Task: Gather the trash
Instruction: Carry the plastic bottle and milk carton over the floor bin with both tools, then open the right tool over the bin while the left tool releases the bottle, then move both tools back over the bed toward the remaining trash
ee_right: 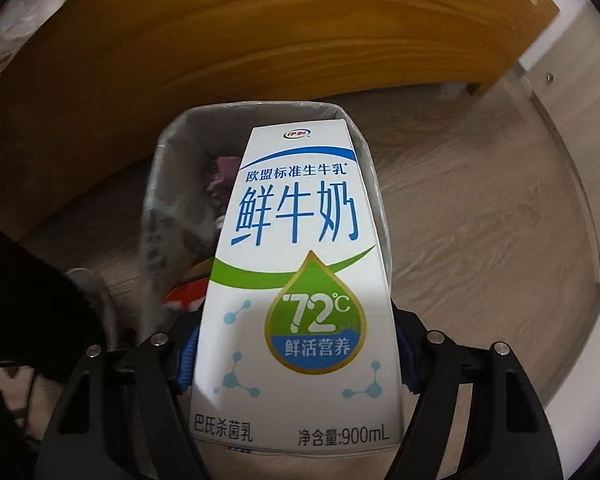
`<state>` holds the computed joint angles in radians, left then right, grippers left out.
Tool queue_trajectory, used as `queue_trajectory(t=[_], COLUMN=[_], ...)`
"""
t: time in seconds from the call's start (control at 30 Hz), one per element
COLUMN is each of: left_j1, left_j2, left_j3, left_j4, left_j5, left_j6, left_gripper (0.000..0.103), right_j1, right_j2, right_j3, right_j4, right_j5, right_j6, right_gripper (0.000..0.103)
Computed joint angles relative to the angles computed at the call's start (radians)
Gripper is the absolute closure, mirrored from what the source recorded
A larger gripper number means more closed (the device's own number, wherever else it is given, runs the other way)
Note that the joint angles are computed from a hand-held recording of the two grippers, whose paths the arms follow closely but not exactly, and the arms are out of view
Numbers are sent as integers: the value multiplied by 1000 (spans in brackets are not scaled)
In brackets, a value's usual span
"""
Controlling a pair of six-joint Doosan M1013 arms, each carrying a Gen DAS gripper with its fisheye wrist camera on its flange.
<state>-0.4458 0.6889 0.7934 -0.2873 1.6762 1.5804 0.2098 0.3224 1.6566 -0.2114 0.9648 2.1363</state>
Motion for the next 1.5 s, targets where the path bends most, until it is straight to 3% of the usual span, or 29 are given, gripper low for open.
queue_trajectory(t=[0.07, 0.1, 0.17, 0.23, 0.4, 0.5, 0.63, 0.67, 0.77, 0.9, 1.07, 1.17, 1.5], left_j1=[-8, -14, -26, -24, -40, -53, -74, -81, -90, -85, -84, -81, -83], left_j2=[20, 23, 38, 50, 81, 100, 97, 93, 80, 91, 89, 94, 58], left_j3=[-11, 0, 1, 9, 20, 27, 54, 66, 93, 77, 74, 56, 85], left_j4=[17, 32, 69, 86, 137, 97, 122, 144, 177, 176, 199, 193, 190], left_j5=[20, 24, 39, 60, 80, 87, 61, 38, -43, -9, -15, 25, -39], left_j6=[-7, -7, -21, -18, -47, -78, -71, -49, -11, -20, 0, 23, 75], left_gripper=[41, 41, 41, 41, 40, 39, 36, 31, 19, 19, 19, 19, 19], right_j1=[5, 6, -7, -22, -36, -31, -40, -42, -37, -7, -15, -21, -22], right_j2=[24, 51, 94, 86, 12, -39, -104, -109, -107, -85, -64, -55, -44], right_j3=[21, 16, 10, 42, 112, 135, 170, 173, 160, 140, 108, 94, 30], right_j4=[-38, -37, 37, 97, 166, 158, 173, 186, 195, 178, 163, 155, 126], right_j5=[-24, 18, 100, 75, -6, -34, -76, -83, -44, -11, 24, 31, 118], right_j6=[-7, -22, -57, -60, -8, 54, 152, 162, 183, 189, 196, 201, 207], right_gripper=[28, 28, 27, 27, 27, 27, 27, 27, 27, 27, 27, 27, 27])
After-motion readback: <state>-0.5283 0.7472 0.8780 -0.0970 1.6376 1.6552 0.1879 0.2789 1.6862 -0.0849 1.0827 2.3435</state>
